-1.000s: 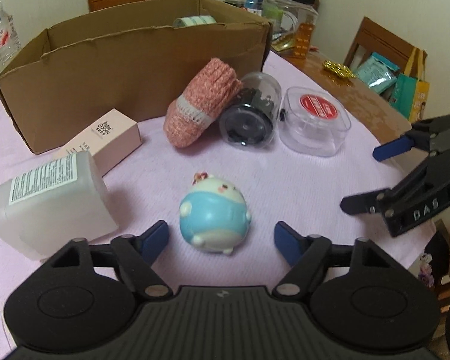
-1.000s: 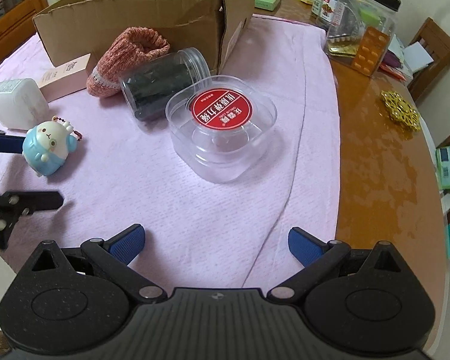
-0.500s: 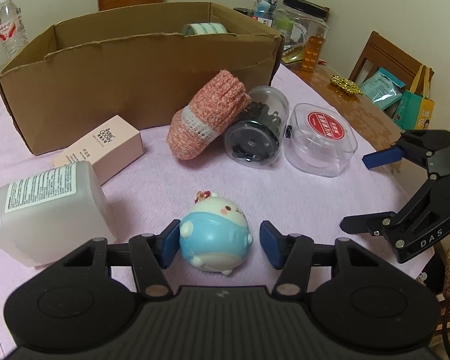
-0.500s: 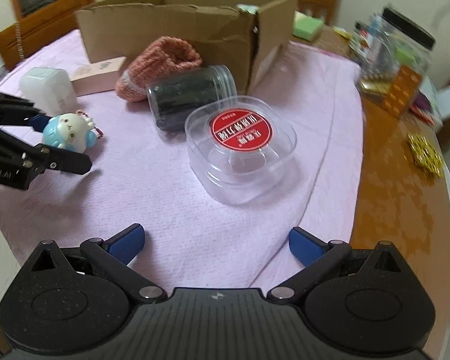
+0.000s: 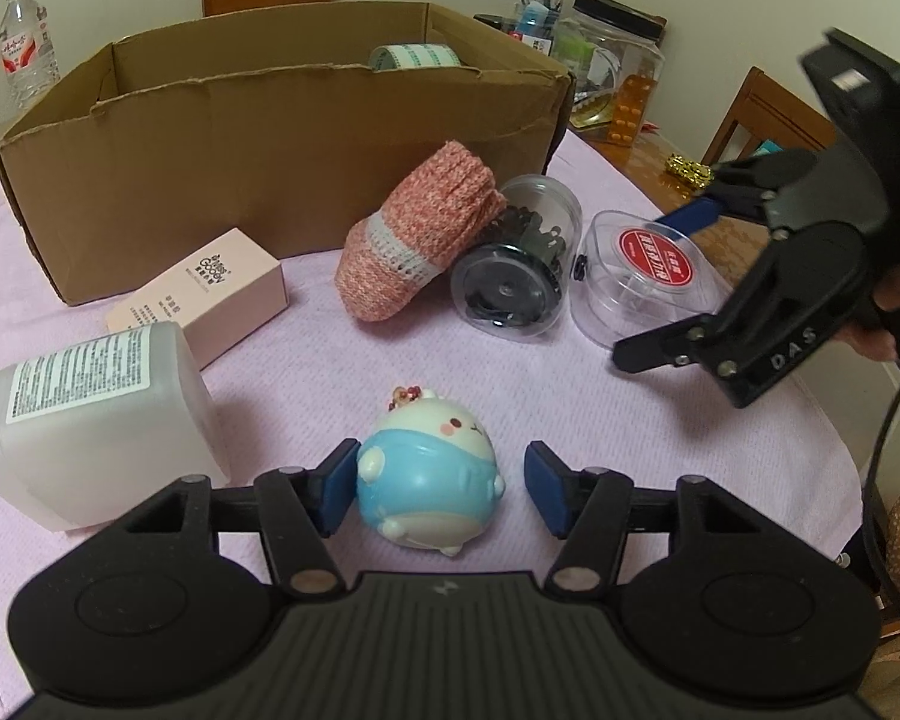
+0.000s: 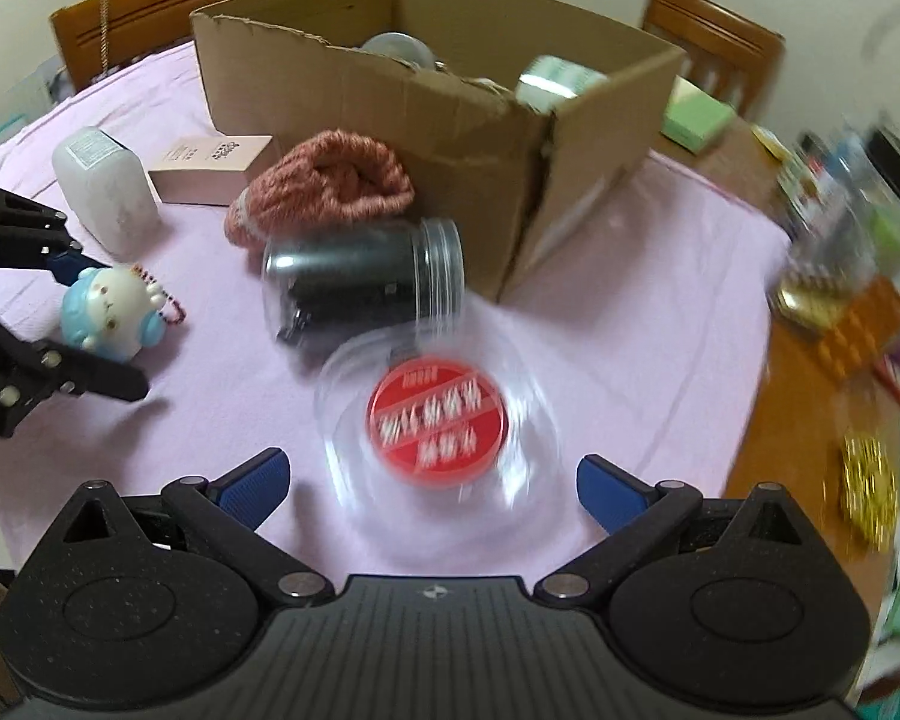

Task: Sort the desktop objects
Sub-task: 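Grasp the bunny figurine with the left tool while the right tool grasps the clear red-label container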

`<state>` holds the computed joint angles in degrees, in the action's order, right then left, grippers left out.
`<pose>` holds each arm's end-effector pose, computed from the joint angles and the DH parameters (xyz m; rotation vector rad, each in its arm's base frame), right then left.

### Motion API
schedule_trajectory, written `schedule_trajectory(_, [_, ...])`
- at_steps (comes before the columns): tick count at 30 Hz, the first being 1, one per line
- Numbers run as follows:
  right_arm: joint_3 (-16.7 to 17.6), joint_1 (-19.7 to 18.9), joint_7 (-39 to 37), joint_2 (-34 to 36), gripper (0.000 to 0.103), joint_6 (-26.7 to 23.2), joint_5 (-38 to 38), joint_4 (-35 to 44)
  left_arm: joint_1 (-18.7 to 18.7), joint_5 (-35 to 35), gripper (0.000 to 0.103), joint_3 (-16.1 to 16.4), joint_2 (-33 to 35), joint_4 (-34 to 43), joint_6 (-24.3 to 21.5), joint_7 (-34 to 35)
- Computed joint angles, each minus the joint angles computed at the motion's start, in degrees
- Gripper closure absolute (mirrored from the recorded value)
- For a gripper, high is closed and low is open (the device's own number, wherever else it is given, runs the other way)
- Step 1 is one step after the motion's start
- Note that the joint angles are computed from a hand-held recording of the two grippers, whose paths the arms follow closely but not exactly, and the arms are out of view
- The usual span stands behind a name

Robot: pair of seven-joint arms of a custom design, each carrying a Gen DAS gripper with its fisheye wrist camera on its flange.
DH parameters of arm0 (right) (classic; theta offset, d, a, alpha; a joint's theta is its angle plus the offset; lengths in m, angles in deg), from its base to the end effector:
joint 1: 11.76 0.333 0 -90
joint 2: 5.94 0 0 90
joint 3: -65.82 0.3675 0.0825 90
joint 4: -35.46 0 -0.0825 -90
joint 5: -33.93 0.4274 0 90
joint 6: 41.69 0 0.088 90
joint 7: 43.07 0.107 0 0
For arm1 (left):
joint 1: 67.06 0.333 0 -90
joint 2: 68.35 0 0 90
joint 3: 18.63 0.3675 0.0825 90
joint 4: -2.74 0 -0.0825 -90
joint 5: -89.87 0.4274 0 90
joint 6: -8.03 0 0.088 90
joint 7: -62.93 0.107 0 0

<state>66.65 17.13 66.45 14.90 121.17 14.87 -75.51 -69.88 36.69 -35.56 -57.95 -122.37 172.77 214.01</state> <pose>0.6086 0.3662 0.3754 -2.2651 1.3948 -0.4809 0.5988 -0.1617 0.3685 -1.3683 2.4354 -0.9323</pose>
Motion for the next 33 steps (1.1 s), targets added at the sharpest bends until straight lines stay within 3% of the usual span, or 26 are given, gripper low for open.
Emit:
schedule_trajectory(4, [5.2,-4.3,-8.6,1.8,0.000,-1.7,7.0,2.6,0.0,0.9,0.044,0.2,0.1,0.2,-0.6,-0.8])
schedule_trajectory(9, [6.3,-3.9,-13.3,1.1,0.000,-6.3,11.1,3.1,0.6,-0.4,0.044,-0.1,0.3,0.5,-1.0,0.6])
schedule_trajectory(15, [3.7,-0.4,-7.2,1.3,0.000,-10.4,10.4,4.1,0.3,0.4,0.043,0.3,0.4,0.7,-1.4,0.0])
schedule_trajectory(19, [3.6,0.2,-4.4,2.0,0.000,-14.1,9.9,6.3,0.3,0.9,0.035,0.5,0.4,0.8,-2.2,-1.3])
schedule_trajectory(28, [0.8,2.3,3.9,1.8,0.000,-4.8,3.8,2.8,0.2,1.5,0.027,0.7,0.4,0.9,-2.9,-2.8])
schedule_trajectory(33, [4.4,-0.8,-2.6,3.1,0.000,-13.4,8.2,7.6,0.1,3.3,0.023,1.1,0.7,1.6,-4.6,-6.0])
